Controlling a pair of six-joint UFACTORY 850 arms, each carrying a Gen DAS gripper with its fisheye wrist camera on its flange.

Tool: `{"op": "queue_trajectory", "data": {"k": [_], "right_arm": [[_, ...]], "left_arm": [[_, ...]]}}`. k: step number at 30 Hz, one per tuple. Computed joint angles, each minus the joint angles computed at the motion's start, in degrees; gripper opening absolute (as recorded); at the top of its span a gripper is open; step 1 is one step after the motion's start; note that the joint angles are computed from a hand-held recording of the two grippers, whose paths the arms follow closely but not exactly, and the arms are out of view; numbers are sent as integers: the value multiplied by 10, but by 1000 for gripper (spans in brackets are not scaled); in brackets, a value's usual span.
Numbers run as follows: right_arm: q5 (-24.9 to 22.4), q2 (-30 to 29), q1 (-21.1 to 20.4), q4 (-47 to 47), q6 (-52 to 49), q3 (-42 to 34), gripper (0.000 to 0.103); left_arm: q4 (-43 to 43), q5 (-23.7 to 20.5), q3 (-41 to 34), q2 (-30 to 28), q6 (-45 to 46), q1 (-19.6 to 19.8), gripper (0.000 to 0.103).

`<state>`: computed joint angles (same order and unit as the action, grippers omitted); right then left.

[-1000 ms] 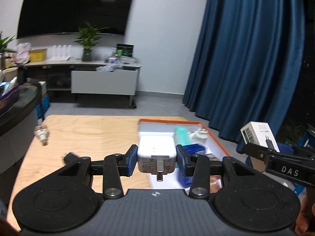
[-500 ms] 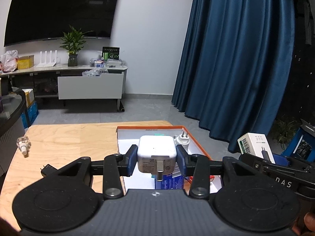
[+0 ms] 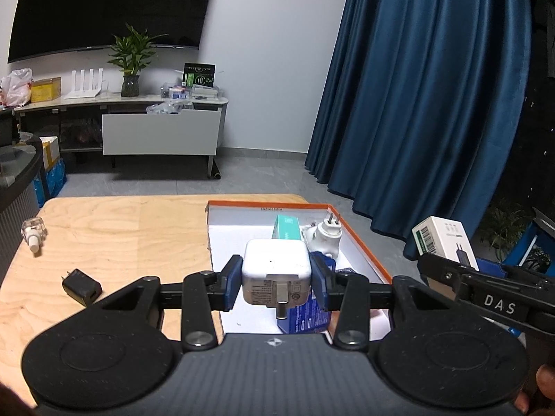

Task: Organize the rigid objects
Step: 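Lower the charger cube into the white box while the right tool lowers the UGREEN box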

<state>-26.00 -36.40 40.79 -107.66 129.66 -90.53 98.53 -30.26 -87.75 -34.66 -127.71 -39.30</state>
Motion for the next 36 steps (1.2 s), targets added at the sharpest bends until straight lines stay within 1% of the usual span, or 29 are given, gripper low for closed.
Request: {"op": "queue_trajectory", "data": {"k": [11,26,36], "right_arm": [[-2,8,0,2,-5,12,70],[6,3,2,12,-18,2,70],[12,7,-2,1,-13,6,70]], "left_arm": [[10,-4,8,5,-25,-3,42],[14,-7,13,7,-34,-4,42],[9,-8,11,7,-26,-6,42]]}}
